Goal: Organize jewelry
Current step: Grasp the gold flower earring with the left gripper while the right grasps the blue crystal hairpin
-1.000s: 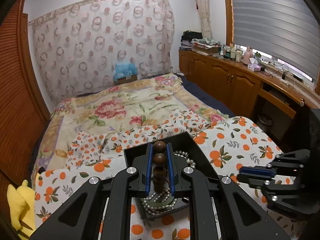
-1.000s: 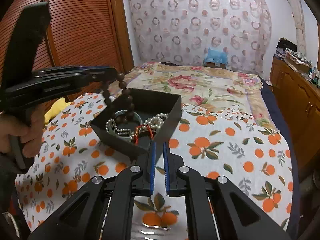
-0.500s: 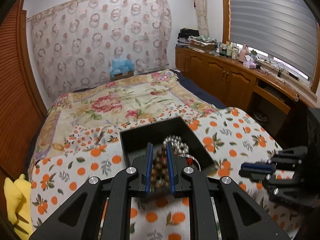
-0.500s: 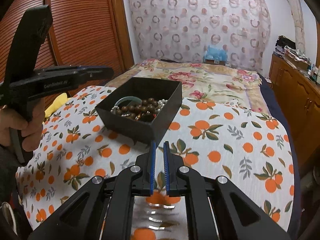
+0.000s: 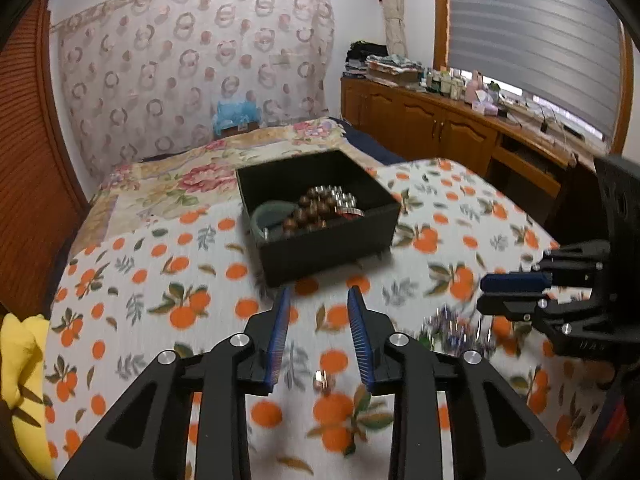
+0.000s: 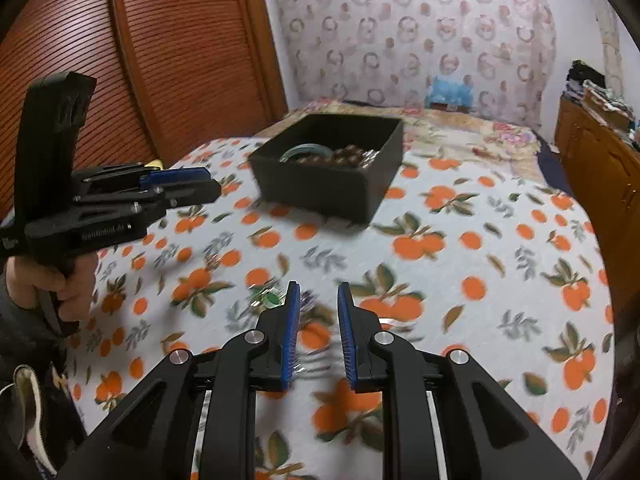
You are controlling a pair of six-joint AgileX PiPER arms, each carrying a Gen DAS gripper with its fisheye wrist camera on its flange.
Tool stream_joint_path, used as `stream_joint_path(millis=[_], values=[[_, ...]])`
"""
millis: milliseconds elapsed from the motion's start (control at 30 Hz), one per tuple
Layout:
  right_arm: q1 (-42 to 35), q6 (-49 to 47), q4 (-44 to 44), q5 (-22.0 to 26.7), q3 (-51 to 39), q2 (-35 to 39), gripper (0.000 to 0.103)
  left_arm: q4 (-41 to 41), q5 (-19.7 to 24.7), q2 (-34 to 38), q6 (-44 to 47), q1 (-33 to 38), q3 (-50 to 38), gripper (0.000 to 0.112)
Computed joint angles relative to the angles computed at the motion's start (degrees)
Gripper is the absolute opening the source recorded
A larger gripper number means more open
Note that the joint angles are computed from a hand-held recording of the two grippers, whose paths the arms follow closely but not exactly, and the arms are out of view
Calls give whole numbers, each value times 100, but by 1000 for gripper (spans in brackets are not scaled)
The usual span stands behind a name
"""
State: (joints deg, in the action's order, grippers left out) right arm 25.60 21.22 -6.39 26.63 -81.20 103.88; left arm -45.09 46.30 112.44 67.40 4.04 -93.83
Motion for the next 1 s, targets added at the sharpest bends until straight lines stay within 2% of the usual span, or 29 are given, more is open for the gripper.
stream_joint_path(millis=[100, 233, 500, 700, 833, 1000], values=[[83, -94, 118, 90, -57, 49, 22, -23, -14, -78, 141, 74, 279, 29], [144, -181, 175, 226, -146, 122, 29, -55, -16, -62, 225, 154, 454, 30], [201, -373, 242, 785, -652, 435, 29, 73, -50, 41, 156, 174, 503, 30], [263, -232, -51, 1150, -965, 664, 30, 97, 22, 75, 142, 230, 485, 31], [286, -403, 40, 1315, -1149, 813, 40, 176, 75, 101, 107, 208, 467, 31], [403, -328, -260, 1442, -1321, 942, 41, 318, 80, 118, 27, 122, 474, 31]])
